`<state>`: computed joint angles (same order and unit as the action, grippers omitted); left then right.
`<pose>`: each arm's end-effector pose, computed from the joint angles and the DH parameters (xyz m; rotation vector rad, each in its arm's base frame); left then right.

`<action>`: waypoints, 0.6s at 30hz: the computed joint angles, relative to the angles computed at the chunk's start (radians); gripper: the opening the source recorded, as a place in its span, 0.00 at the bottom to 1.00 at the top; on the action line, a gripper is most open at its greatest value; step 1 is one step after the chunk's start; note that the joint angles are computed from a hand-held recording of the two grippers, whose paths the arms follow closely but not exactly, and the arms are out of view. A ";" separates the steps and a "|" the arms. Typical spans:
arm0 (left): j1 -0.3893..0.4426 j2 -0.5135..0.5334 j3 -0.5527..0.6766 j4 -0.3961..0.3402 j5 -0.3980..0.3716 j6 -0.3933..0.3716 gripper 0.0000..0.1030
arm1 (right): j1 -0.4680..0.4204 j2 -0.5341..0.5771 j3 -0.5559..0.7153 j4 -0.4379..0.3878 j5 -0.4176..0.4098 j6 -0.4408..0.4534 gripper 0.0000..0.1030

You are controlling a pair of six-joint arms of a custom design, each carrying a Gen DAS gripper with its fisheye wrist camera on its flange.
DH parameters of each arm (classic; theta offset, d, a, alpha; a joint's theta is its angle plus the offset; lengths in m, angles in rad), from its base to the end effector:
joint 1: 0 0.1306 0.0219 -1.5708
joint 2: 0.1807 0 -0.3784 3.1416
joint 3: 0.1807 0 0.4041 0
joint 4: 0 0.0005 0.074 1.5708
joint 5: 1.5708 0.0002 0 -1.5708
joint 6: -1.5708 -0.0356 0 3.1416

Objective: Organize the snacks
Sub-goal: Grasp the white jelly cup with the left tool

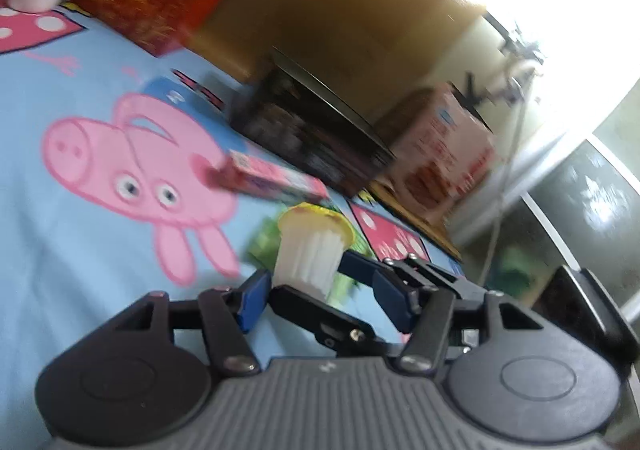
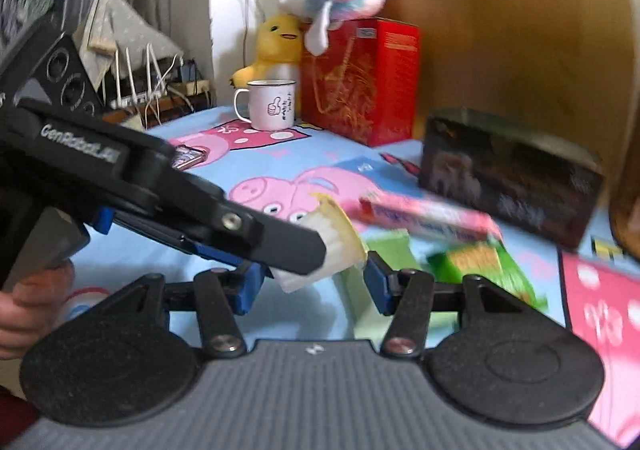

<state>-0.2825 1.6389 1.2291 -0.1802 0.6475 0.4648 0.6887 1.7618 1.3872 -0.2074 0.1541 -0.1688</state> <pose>0.5419 -0.1802 0.2792 0.1927 2.2322 -1.1188 0.4875 0.3936 0.2751 -0.4687 2.1123 0.3327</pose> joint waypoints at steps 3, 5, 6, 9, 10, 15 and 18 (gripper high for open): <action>0.014 0.040 0.053 0.001 -0.035 0.030 0.56 | -0.008 0.054 0.074 -0.022 0.022 0.054 0.55; 0.014 0.075 0.099 -0.021 -0.080 0.027 0.56 | -0.016 0.085 0.115 -0.044 0.038 0.071 0.55; 0.014 0.094 0.123 -0.032 -0.096 0.021 0.56 | -0.019 0.103 0.138 -0.062 0.051 0.078 0.55; 0.009 0.143 0.176 -0.068 -0.116 0.010 0.50 | -0.033 0.140 0.179 -0.115 0.044 0.067 0.55; 0.007 0.153 0.182 -0.076 -0.109 0.009 0.45 | -0.038 0.150 0.189 -0.133 0.035 0.059 0.55; -0.008 0.156 0.179 -0.083 -0.117 -0.026 0.37 | -0.044 0.146 0.177 -0.127 0.007 0.051 0.55; -0.005 0.130 0.170 -0.069 -0.100 -0.017 0.37 | -0.040 0.120 0.146 -0.077 0.017 0.067 0.55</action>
<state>-0.2870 1.7693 1.3990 -0.2495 0.5477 0.4481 0.6491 1.8817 1.5331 -0.2848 0.1708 -0.1016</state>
